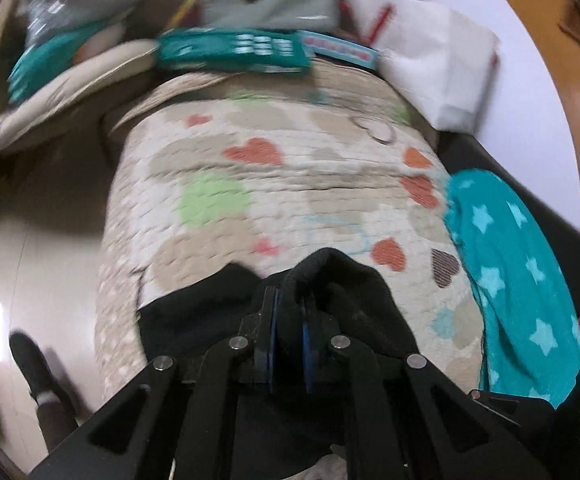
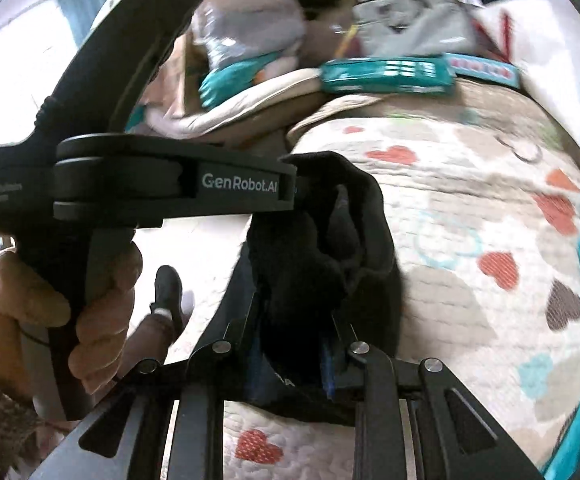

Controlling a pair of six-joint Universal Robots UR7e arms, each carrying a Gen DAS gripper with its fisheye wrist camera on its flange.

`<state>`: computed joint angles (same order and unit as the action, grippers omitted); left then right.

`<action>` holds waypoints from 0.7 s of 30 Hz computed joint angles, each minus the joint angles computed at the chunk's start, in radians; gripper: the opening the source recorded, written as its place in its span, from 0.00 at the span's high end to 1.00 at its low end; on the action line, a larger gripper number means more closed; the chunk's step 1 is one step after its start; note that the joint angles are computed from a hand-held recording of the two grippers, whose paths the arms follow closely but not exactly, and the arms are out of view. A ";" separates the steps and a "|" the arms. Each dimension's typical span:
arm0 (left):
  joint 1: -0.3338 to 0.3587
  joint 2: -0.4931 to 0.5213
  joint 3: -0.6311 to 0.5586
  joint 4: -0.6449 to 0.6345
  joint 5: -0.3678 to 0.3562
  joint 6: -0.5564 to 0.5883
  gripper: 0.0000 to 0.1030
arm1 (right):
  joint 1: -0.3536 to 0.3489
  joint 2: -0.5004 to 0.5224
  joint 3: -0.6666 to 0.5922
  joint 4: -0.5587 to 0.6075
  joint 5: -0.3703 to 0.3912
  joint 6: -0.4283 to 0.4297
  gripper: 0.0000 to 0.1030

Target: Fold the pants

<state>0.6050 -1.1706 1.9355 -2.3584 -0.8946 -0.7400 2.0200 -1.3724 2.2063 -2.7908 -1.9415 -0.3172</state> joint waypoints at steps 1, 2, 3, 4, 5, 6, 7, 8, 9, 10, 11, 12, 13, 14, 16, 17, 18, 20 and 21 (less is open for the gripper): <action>0.005 -0.018 0.020 -0.011 -0.002 -0.014 0.91 | 0.013 0.023 -0.002 -0.004 -0.009 -0.013 0.75; 0.013 -0.039 0.044 -0.026 -0.004 -0.030 0.91 | 0.021 0.039 -0.002 -0.006 -0.016 -0.023 0.75; 0.021 -0.058 0.070 -0.044 -0.006 -0.044 0.91 | 0.031 0.062 -0.003 -0.012 -0.024 -0.037 0.75; 0.027 -0.073 0.089 -0.057 -0.008 -0.054 0.91 | 0.034 0.079 -0.006 -0.016 -0.029 -0.047 0.75; 0.033 -0.087 0.107 -0.070 -0.009 -0.063 0.91 | 0.040 0.095 -0.007 -0.021 -0.035 -0.055 0.75; 0.047 -0.103 0.134 -0.095 -0.016 -0.076 0.91 | 0.045 0.119 -0.006 -0.029 -0.044 -0.067 0.75; 0.058 -0.116 0.154 -0.114 -0.022 -0.085 0.91 | 0.047 0.134 -0.007 -0.034 -0.050 -0.074 0.75; 0.069 -0.126 0.170 -0.130 -0.028 -0.093 0.91 | 0.048 0.150 -0.009 -0.040 -0.055 -0.082 0.75; 0.077 -0.134 0.182 -0.141 -0.032 -0.098 0.91 | 0.051 0.168 -0.012 -0.048 -0.062 -0.090 0.75; 0.092 -0.144 0.201 -0.165 -0.041 -0.105 0.91 | 0.053 0.186 -0.013 -0.056 -0.070 -0.098 0.75; 0.102 -0.150 0.213 -0.178 -0.046 -0.108 0.91 | 0.056 0.206 -0.021 -0.063 -0.075 -0.102 0.75; 0.111 -0.156 0.223 -0.190 -0.049 -0.109 0.91 | 0.059 0.217 -0.018 -0.070 -0.080 -0.106 0.75; 0.117 -0.159 0.231 -0.200 -0.052 -0.109 0.91 | 0.060 0.231 -0.021 -0.076 -0.086 -0.111 0.75; 0.124 -0.162 0.238 -0.211 -0.055 -0.108 0.91 | 0.060 0.245 -0.028 -0.081 -0.090 -0.117 0.75; 0.138 -0.164 0.248 -0.232 -0.064 -0.103 0.91 | 0.063 0.274 -0.028 -0.107 -0.108 -0.137 0.75; 0.148 -0.163 0.254 -0.250 -0.074 -0.095 0.90 | 0.067 0.280 -0.024 -0.119 -0.115 -0.142 0.75; 0.155 -0.164 0.257 -0.258 -0.081 -0.091 0.89 | 0.069 0.295 -0.023 -0.136 -0.123 -0.152 0.71; 0.179 -0.167 0.268 -0.282 -0.106 -0.094 0.86 | 0.075 0.310 -0.018 -0.154 -0.127 -0.163 0.62; 0.196 -0.172 0.278 -0.304 -0.129 -0.097 0.80 | 0.078 0.315 -0.012 -0.161 -0.127 -0.174 0.51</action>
<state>0.8008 -1.3427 2.2132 -2.6620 -1.0240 -0.8369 2.0982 -1.0572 2.1940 -2.9519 -2.0681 -0.4911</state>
